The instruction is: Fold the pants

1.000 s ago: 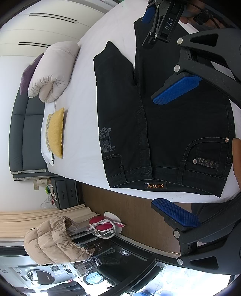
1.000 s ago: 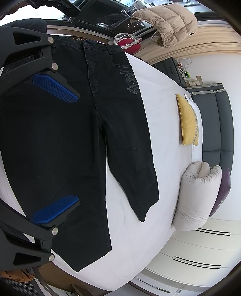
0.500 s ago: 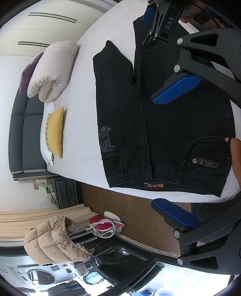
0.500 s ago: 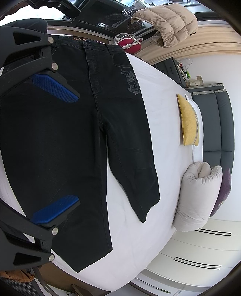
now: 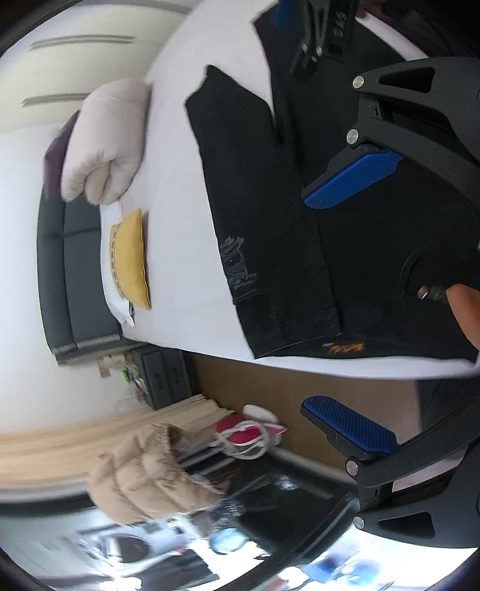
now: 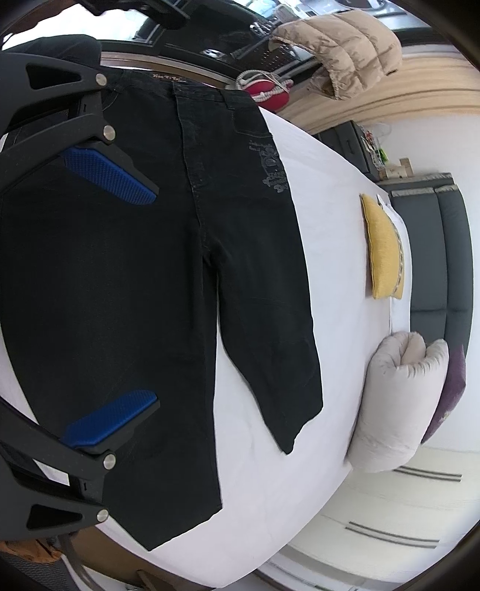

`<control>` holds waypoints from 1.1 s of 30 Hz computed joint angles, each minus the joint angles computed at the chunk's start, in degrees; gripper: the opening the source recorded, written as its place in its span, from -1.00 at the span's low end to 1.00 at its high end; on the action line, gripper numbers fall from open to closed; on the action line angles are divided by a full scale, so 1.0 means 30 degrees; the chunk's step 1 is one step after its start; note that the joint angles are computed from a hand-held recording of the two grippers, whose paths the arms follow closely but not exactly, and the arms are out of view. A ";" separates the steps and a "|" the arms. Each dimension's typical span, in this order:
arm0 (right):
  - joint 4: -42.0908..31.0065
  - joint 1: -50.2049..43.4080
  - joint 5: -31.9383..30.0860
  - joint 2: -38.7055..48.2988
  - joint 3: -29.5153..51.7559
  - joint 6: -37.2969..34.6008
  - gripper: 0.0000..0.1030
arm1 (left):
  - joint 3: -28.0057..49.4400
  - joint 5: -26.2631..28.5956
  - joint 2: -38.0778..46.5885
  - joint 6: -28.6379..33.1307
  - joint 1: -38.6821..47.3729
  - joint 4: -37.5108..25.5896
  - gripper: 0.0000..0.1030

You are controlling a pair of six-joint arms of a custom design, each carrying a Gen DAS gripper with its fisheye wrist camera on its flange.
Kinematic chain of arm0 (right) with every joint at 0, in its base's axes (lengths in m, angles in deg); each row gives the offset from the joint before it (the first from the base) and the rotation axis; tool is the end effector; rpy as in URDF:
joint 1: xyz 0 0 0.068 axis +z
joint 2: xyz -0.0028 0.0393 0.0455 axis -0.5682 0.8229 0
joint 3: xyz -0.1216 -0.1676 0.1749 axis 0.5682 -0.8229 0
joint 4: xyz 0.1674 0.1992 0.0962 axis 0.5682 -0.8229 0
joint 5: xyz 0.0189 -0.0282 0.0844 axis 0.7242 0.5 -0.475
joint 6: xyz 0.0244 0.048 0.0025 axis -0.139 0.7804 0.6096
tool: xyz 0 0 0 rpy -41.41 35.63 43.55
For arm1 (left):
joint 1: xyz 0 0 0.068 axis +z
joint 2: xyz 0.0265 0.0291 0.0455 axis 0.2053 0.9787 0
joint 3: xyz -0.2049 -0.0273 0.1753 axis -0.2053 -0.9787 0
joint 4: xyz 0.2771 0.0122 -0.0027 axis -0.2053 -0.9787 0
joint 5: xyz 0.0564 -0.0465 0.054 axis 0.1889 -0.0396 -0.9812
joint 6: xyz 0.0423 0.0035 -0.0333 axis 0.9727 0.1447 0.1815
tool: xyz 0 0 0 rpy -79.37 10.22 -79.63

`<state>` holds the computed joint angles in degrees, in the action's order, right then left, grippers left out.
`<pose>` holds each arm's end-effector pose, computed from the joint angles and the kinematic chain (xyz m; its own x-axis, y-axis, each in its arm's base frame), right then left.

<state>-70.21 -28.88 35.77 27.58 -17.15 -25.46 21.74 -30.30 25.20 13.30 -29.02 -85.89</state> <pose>0.2372 0.0302 0.1633 -0.7175 -0.3276 -0.6147 -0.4048 0.9143 -0.0148 0.1737 -0.1141 0.2415 -0.6079 -0.2236 -0.7619 -0.5179 0.8390 0.1669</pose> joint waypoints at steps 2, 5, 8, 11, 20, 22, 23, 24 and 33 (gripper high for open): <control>0.0253 0.0035 -0.0225 0.0531 0.0347 -0.0364 1.00 | -0.0352 0.0718 -0.0426 0.3035 0.1485 0.1671 1.00; 0.0432 -0.0281 -0.1278 0.1784 0.1475 -0.0894 1.00 | -0.0641 0.0581 -0.0487 0.6769 0.3608 0.3815 1.00; 0.0810 -0.0490 -0.2502 0.3408 0.2980 -0.1161 1.00 | -0.0975 0.1953 -0.0605 1.1123 0.6502 0.7134 1.00; 0.1270 -0.0521 -0.3572 0.5370 0.4906 -0.1228 1.00 | -0.0510 0.4360 0.0489 1.3458 0.9776 0.9180 1.00; 0.0526 0.0686 -0.5544 1.1837 1.1315 -0.4623 1.00 | 0.2538 0.9526 0.7056 1.6317 1.6027 1.1594 1.00; 0.0205 0.1145 -0.5375 1.2994 1.2423 -0.5995 0.94 | 0.3479 0.9989 0.8868 1.7887 1.7027 1.2925 1.00; -0.0192 0.1347 -0.5367 1.3659 1.3139 -0.6723 0.85 | 0.4525 1.0651 1.0099 1.8715 1.7623 1.3011 1.00; -0.0732 0.1470 -0.5379 1.4274 1.3831 -0.7405 0.73 | 0.5826 1.2215 1.1479 1.9868 1.8466 1.3063 1.00; -0.6306 0.2058 -0.6184 1.9299 2.0779 -1.0544 0.59 | 1.7600 1.9723 2.1376 2.6428 2.1244 0.6536 0.54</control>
